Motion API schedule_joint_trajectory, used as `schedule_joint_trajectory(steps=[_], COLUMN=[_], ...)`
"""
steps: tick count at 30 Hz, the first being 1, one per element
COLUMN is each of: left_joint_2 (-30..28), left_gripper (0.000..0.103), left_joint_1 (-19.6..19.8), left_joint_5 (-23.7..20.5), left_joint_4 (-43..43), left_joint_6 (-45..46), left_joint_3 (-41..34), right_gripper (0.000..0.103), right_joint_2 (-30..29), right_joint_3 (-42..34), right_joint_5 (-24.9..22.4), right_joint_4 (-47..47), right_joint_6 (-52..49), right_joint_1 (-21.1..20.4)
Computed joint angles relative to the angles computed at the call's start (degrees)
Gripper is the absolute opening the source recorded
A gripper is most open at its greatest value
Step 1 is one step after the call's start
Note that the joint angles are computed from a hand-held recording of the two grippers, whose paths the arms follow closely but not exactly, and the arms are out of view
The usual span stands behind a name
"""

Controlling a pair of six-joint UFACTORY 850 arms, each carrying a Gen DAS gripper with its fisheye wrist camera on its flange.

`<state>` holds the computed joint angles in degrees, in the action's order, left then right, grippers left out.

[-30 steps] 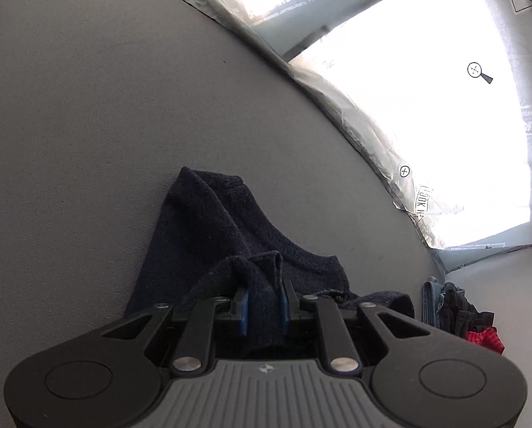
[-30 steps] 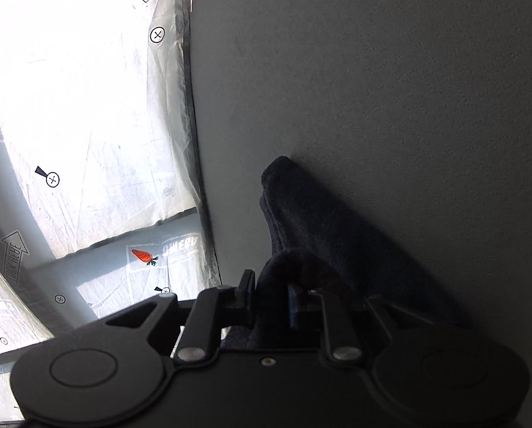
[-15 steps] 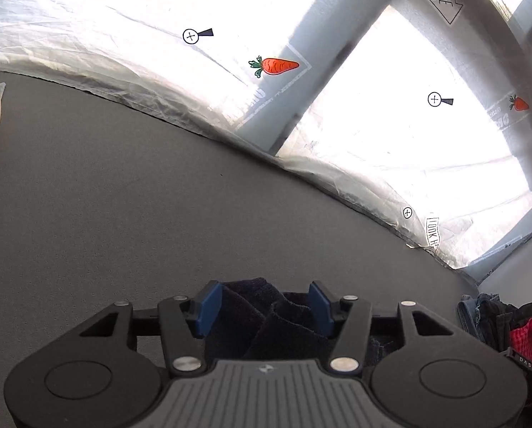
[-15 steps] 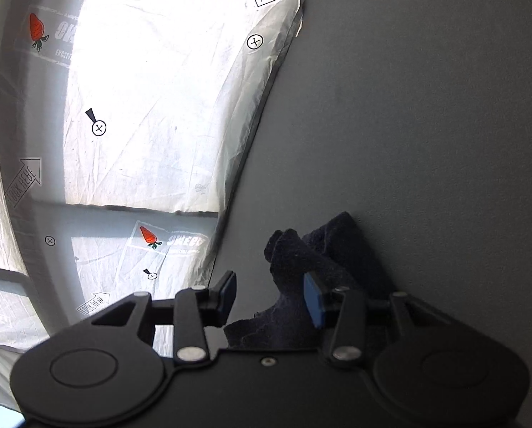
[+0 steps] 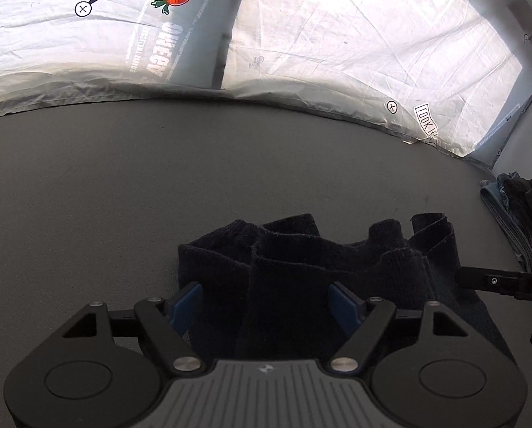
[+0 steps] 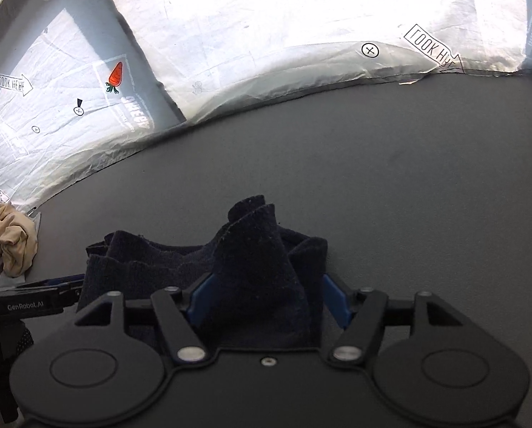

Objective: Fold clothes

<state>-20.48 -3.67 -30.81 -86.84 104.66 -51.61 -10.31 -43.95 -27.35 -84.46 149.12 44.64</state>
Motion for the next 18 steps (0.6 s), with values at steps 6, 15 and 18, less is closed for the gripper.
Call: schedule_joint_trajectory(steps=[6, 15, 18], left_joint_2=[1.7, 1.5, -1.1], left_gripper=[0.008, 0.010, 0.024], left_joint_1=[0.8, -0.6, -1.6], left_joint_5=[-2.2, 6.1, 10.0], left_joint_4=[-7.3, -7.0, 0.2], left_joint_6=[3.4, -0.7, -11.5], left_joint_3=[0.4, -1.2, -2.2], right_gripper=[0.008, 0.011, 0.024], right_joint_2=[1.5, -0.4, -3.5], right_joint_3=[0.9, -0.3, -2.3], right_joint_5=[-3.0, -7.1, -3.4], right_joint_4=[-6.0, 0.8, 9.0], right_joint_6=[5.7, 4.4, -1.3], right_joint_1=[0.8, 1.2, 0.1])
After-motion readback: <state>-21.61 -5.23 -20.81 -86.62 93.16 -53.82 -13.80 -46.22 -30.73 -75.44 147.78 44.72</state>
